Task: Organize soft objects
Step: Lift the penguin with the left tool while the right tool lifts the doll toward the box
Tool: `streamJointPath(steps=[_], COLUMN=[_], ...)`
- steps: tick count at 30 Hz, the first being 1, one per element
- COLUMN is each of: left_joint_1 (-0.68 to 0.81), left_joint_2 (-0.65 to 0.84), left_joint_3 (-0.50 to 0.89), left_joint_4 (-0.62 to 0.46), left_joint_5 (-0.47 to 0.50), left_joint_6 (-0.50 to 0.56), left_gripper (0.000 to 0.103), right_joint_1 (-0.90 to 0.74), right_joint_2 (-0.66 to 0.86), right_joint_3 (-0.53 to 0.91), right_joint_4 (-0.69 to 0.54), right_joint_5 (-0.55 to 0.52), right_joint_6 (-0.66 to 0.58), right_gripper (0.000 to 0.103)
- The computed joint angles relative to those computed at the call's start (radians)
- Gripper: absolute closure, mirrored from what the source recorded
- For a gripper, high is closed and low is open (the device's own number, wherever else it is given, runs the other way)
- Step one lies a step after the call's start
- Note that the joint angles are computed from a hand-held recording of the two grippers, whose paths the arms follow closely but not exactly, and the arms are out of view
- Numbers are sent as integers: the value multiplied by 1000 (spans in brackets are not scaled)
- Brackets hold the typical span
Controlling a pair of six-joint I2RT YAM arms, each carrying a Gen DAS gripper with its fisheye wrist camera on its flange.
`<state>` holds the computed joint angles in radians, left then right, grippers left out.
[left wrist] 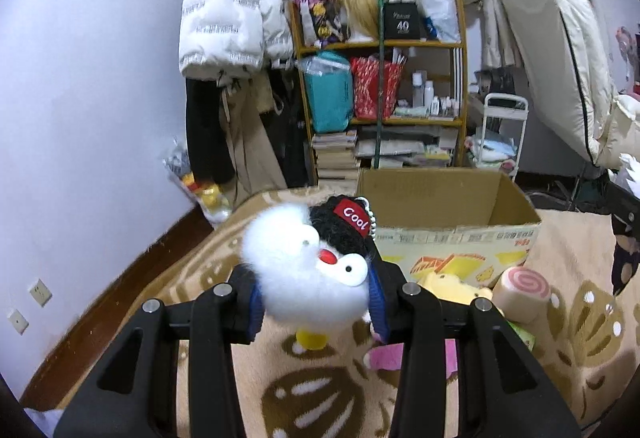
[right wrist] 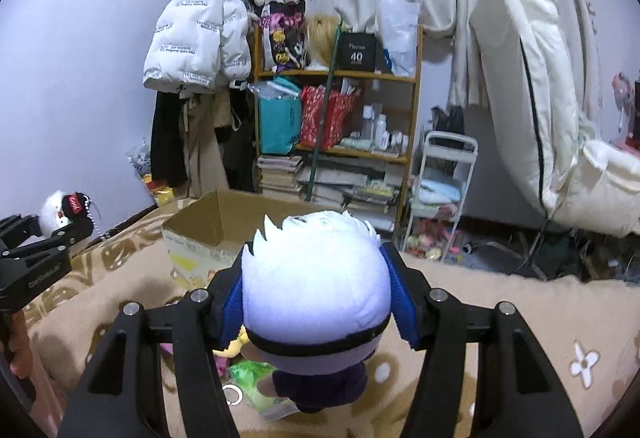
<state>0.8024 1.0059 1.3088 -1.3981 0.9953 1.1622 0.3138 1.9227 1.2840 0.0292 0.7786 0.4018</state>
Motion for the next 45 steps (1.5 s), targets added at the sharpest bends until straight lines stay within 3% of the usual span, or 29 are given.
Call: streamJointPath(steps=[3,5,7,8,9,10,12,15,18,19,21,22,26,38,41,45], left_joint_1=[-146,-224,-316,-390,-414,-487,-546,-704,-777,-825,-864,-905,-970,-1072,-1084,-1103], left_joint_2=[-34,-19,12,47,48,99,145,294,404,480,552,635,822,1308,1428,1634], left_joint_3=[-56,-49,-42,-44,-43,-43,-22,38,112,140,193,230,392,923,1079,1403], left_joint_4=[229,313,420,536,557,667,735,927,1002,1089,1127,1202,1251,1182,1110,922], left_joint_5=[-43,-84,-143,-178,-207,-249,-291,-427,-477,-526,-558,-604,-656,-704,-702,-705], left_joint_6=[-224,-321,-437,-521,-551,-619,-671,-773,-816,-844,-854,-874,-904,-957,-965,-939], left_gripper=[63,63,63,63,63,63,63,63,63,63,62,62,62,62,62,62], right_joint_1=[5,-7,-17,-21,-26,-29,-39,-52,-60,-64,-71,-76,-93,-170,-192,-223], right_joint_2=[-15,-23,-23,-22,-16,-11,2,22,46,60,87,100,147,272,289,330], right_joint_3=[-2,-1,7,13,24,34,56,98,136,157,194,211,267,399,391,414], right_joint_4=[24,49,70,80,92,100,114,106,114,112,109,111,128,144,177,186], right_joint_5=[4,-26,-45,-47,-50,-52,-58,-59,-44,-41,-33,-32,-36,-154,-201,-261], right_joint_6=[-27,-47,-70,-83,-102,-116,-134,-141,-171,-186,-214,-229,-265,-274,-238,-179], right_gripper=[39,39,39,39,39,39,39,39,39,38,38,38,38,38,37,37])
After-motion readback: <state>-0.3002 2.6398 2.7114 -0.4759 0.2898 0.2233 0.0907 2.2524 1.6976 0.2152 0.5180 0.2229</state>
